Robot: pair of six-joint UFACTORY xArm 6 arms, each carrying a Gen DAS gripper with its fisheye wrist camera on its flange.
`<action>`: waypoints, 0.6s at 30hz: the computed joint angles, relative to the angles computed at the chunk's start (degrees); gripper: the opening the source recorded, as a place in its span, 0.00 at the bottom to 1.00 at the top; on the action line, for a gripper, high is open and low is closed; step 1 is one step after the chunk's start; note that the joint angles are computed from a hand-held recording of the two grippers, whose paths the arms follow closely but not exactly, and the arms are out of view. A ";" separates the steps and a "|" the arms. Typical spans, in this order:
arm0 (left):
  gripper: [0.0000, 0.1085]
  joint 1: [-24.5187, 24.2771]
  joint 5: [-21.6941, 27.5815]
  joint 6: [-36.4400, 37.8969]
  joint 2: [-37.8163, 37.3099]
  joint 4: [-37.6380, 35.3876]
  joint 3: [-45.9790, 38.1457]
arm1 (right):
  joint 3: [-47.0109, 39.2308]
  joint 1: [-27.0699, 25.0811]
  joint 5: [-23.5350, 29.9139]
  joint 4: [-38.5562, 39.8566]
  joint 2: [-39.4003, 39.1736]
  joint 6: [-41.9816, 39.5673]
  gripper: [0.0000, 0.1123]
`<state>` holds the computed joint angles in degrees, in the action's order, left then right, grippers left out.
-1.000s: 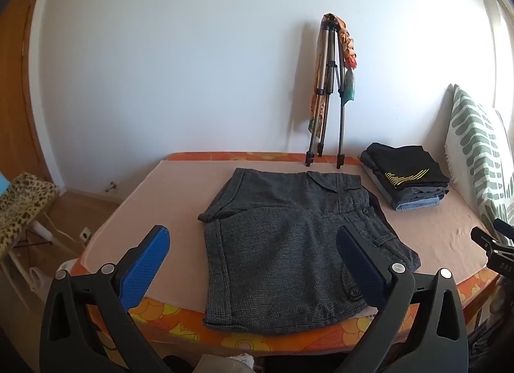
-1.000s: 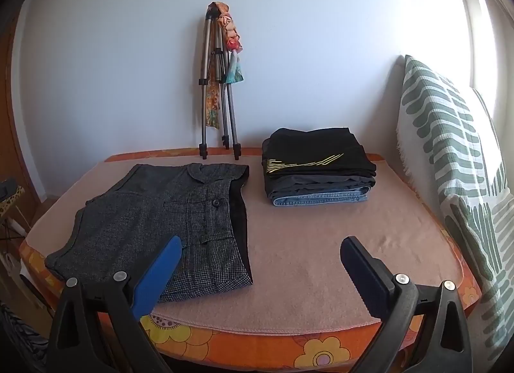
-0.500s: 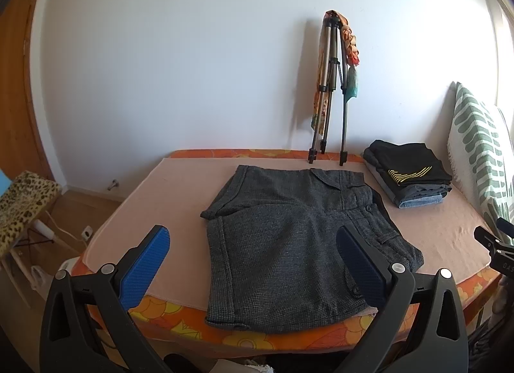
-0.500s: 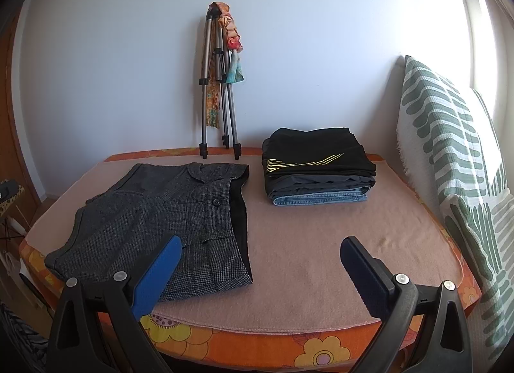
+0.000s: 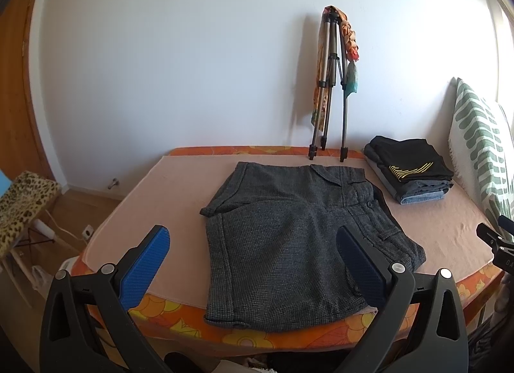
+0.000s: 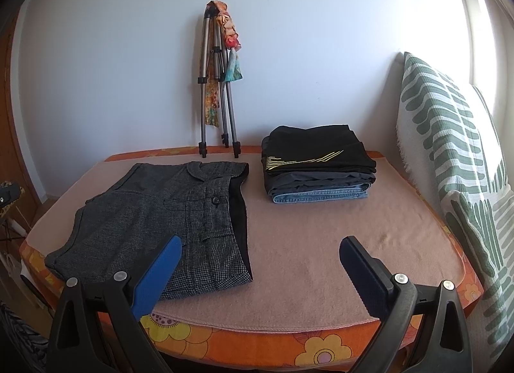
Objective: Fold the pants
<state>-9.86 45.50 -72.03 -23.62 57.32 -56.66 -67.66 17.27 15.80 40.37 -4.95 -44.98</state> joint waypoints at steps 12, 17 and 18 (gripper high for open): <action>0.95 0.20 -0.12 0.35 0.23 -0.31 -0.10 | -0.18 0.18 0.04 -0.47 0.30 0.53 0.88; 0.95 0.41 -0.37 0.27 0.38 -0.35 -0.17 | -0.17 0.20 0.16 -0.69 0.36 0.57 0.88; 0.95 0.42 -0.42 0.22 0.36 -0.35 -0.09 | -0.13 0.23 0.11 -0.71 0.36 0.55 0.88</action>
<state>-9.43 45.08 -71.81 -23.26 56.97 -56.75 -67.79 17.50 15.91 39.66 -4.60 -44.43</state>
